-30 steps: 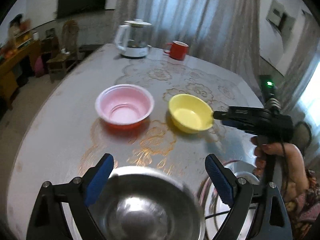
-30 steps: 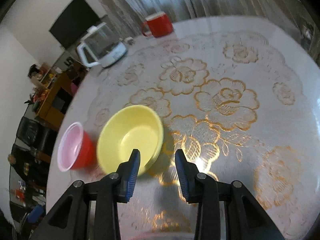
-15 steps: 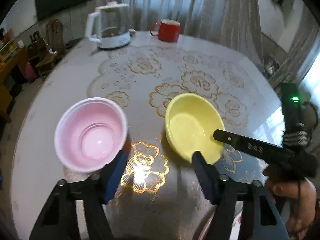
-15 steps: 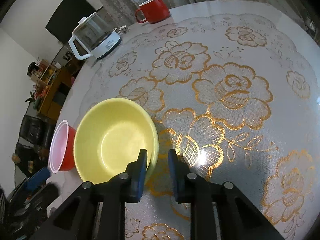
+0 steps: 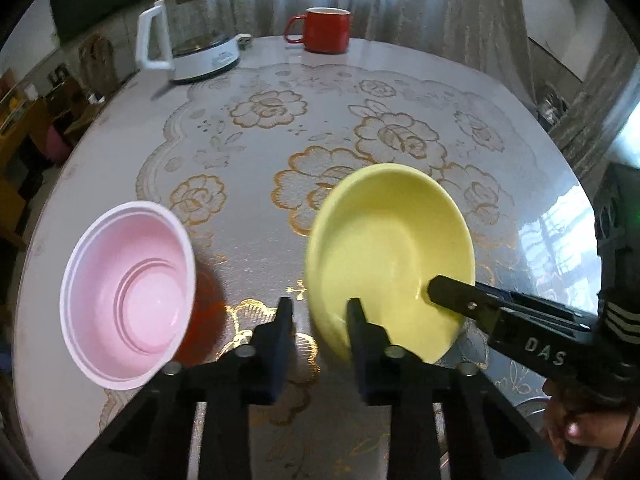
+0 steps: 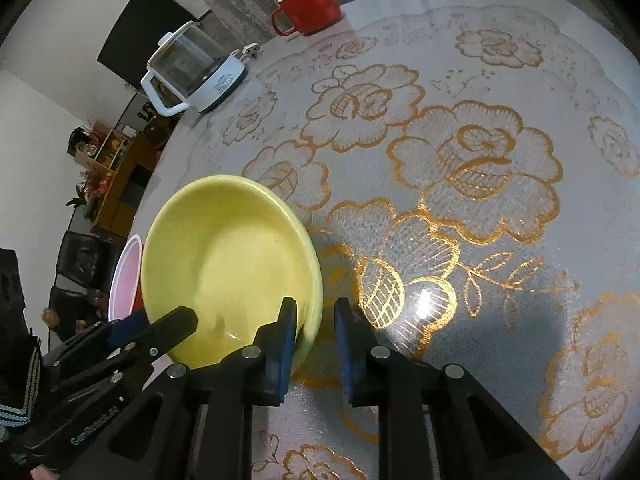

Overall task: Organize plates and bowls
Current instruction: 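Grasp the yellow bowl rim with the left gripper while the right gripper grasps it too, then carry the yellow bowl with both grippers and lower it into the steel basin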

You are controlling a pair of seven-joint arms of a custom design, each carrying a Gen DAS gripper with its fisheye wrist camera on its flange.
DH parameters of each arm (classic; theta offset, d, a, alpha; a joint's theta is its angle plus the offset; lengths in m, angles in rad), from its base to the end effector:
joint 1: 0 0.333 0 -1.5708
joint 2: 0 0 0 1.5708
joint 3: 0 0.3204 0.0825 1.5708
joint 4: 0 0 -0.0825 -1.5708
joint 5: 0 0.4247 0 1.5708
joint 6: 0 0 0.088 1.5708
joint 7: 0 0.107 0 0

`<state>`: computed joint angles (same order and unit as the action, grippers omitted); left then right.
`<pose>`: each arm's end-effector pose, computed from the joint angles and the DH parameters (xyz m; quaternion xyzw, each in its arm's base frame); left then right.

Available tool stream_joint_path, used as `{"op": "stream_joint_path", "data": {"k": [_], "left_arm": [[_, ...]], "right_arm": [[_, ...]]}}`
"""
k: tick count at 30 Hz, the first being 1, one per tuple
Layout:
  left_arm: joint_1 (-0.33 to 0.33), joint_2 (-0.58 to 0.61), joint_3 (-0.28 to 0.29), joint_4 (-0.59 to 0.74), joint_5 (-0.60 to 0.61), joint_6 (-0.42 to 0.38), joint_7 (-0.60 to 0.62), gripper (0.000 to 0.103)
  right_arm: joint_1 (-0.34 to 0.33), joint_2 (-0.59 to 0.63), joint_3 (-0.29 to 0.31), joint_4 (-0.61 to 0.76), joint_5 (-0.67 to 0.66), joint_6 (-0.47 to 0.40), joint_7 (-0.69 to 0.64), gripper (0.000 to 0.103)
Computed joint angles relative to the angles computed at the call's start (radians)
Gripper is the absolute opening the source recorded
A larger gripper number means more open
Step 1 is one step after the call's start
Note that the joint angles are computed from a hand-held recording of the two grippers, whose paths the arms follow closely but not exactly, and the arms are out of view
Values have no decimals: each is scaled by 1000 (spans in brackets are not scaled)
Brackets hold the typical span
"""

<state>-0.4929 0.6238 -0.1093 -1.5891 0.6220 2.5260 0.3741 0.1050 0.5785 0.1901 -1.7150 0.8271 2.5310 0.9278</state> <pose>0.6295 -0.4248 0.2830 -0.7420 0.6254 -0.1749 0.1665 0.7011 0.1900 0.2568 -0.7461 0.5783 0.0973 0.3155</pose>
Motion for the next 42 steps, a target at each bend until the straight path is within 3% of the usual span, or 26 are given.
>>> {"op": "stream_joint_path", "data": {"k": [3,7,17,23,28,38,42], "left_arm": [[-17,2,12,4,36,2,0,16],[-11,-13,10,-28,46,50,-10,16],[-56,-101,23,-118,156,65,-107,17],[-81,-193,19,-221,288,88,-256,17],[-93,-274,3,-315,434,120,-449,17],[-68,-417,-93,-476,685,76,-768,17],[-58,-463,-137,-536,735,39,-871,19]], "right_arm": [[2,-3,5,-7,-1,7,-17,11],[5,-22,5,-31,5,26,-22,11],[-2,-160,13,-185,100,102,-131,11],[9,-277,1,-300,212,114,-222,13],[38,-365,-25,-391,312,118,-288,13],[128,-575,-83,-591,596,144,-529,14],[162,-635,-110,-655,630,116,-557,14]]}}
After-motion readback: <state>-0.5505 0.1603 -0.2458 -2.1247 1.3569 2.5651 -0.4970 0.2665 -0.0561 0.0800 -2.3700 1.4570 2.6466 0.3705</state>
